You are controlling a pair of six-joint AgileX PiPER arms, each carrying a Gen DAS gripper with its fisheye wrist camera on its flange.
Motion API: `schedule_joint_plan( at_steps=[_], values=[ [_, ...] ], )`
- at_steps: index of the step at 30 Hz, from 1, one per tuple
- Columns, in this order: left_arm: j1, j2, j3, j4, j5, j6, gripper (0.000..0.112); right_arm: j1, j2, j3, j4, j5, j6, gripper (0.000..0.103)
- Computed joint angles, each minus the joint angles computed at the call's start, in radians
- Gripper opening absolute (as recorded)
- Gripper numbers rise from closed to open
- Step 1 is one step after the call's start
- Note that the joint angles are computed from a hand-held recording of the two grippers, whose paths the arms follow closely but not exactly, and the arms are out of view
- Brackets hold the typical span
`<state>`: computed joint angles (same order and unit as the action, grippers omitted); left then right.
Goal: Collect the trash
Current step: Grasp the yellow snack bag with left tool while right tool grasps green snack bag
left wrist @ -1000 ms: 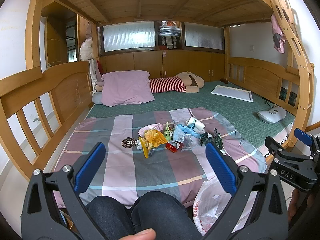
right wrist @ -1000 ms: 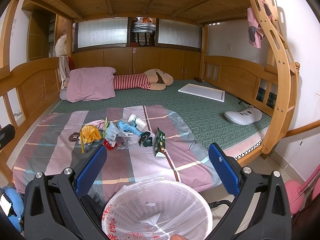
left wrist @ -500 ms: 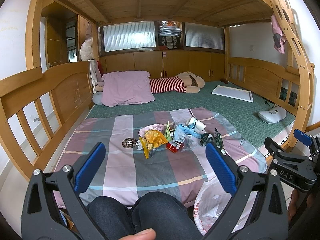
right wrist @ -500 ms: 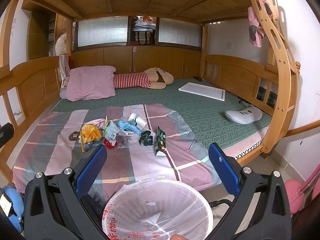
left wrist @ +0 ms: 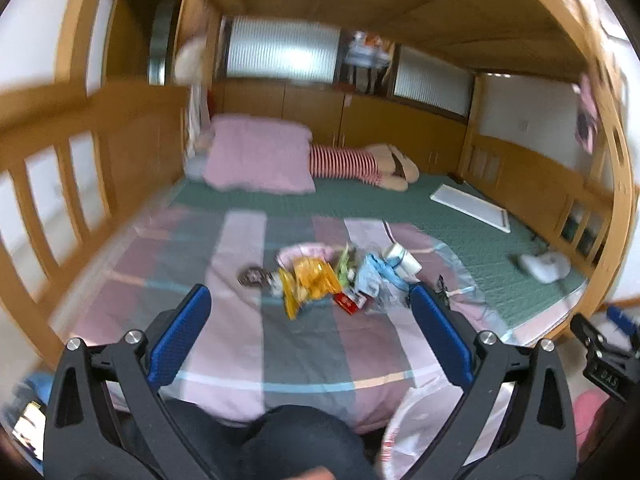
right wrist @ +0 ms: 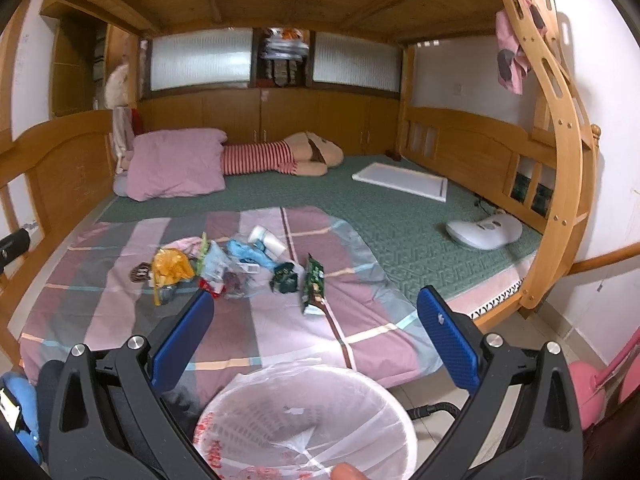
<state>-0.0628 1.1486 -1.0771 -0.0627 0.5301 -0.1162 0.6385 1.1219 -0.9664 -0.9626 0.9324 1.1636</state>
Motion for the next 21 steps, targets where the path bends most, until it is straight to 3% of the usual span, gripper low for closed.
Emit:
schedule_joint_plan(
  at_steps=[2, 4, 6, 7, 10, 12, 15, 16, 17, 19, 21],
  values=[
    [0.079, 0.082, -0.037, -0.197, 0.025, 0.174, 0.098, -0.095, 0.037, -0.034, 0.091, -0.069, -0.112, 0.1],
    [0.11, 0.154, -0.057, -0.271, 0.011, 0.228, 0.095, -0.215, 0.062, -0.03, 0.228, -0.196, -0.246, 0.1],
    [0.095, 0.253, -0.109, -0.238, 0.0, 0.176, 0.085, -0.324, 0.109, -0.031, 0.388, -0.299, -0.394, 0.096],
    [0.077, 0.295, -0.136, -0.194, -0.003, 0.126, 0.08, -0.364, 0.147, -0.044, 0.453, -0.327, -0.456, 0.088],
    [0.005, 0.463, -0.243, 0.02, -0.031, -0.089, 0.069, -0.455, 0.275, -0.099, 0.617, -0.399, -0.606, 0.074],
    [-0.008, 0.627, -0.384, 0.107, 0.016, -0.199, 0.068, -0.501, 0.393, -0.201, 0.744, -0.396, -0.729, 0.072],
    [0.025, 0.83, -0.557, 0.044, 0.043, -0.222, 0.07, -0.514, 0.586, -0.381, 0.699, -0.352, -0.696, 0.072],
    [0.044, 0.891, -0.585, -0.034, 0.012, -0.178, 0.079, -0.512, 0.673, -0.468, 0.652, -0.316, -0.661, 0.075],
    [0.059, 0.925, -0.604, -0.11, 0.013, -0.118, 0.082, -0.515, 0.75, -0.558, 0.645, -0.265, -0.662, 0.081],
    [0.086, 1.016, -0.696, -0.22, 0.115, -0.074, 0.082, -0.524, 0.927, -0.758, 0.617, -0.175, -0.656, 0.082],
    [0.094, 1.026, -0.736, -0.244, 0.114, -0.038, 0.087, -0.534, 1.088, -0.958, 0.629, -0.085, -0.677, 0.082]
  ],
)
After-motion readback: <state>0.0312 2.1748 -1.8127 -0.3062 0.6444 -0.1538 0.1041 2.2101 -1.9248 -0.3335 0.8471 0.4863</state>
